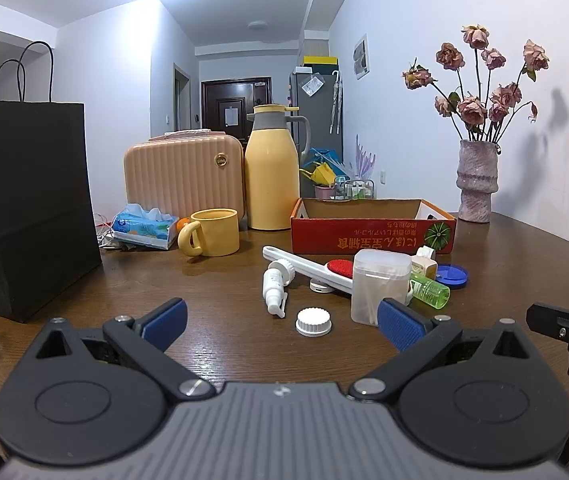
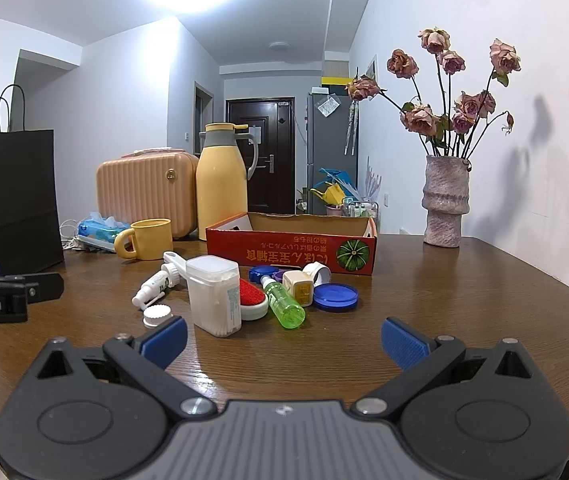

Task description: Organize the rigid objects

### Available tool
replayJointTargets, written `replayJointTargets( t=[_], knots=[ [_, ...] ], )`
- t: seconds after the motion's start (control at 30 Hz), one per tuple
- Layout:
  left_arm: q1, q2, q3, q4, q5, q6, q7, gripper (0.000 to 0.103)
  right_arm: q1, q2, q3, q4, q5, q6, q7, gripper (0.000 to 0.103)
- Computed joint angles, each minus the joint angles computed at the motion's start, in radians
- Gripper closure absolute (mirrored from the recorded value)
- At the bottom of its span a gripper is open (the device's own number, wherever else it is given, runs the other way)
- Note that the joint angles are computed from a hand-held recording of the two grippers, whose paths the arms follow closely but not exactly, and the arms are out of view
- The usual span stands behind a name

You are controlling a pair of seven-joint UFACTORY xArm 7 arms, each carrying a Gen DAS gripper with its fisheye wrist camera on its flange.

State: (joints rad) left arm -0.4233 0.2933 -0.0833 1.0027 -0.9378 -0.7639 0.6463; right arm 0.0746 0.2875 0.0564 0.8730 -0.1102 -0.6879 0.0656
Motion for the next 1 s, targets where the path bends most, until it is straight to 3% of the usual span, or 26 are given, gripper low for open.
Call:
replayJointTargets(
  t=[1.0],
  knots=[
    [-0.002, -0.009, -0.006, -0.017, 0.008, -0.016, -0.015, 0.0, 0.01, -0.013, 0.0, -0.011, 0.011, 0.009, -0.009, 0.0]
  ],
)
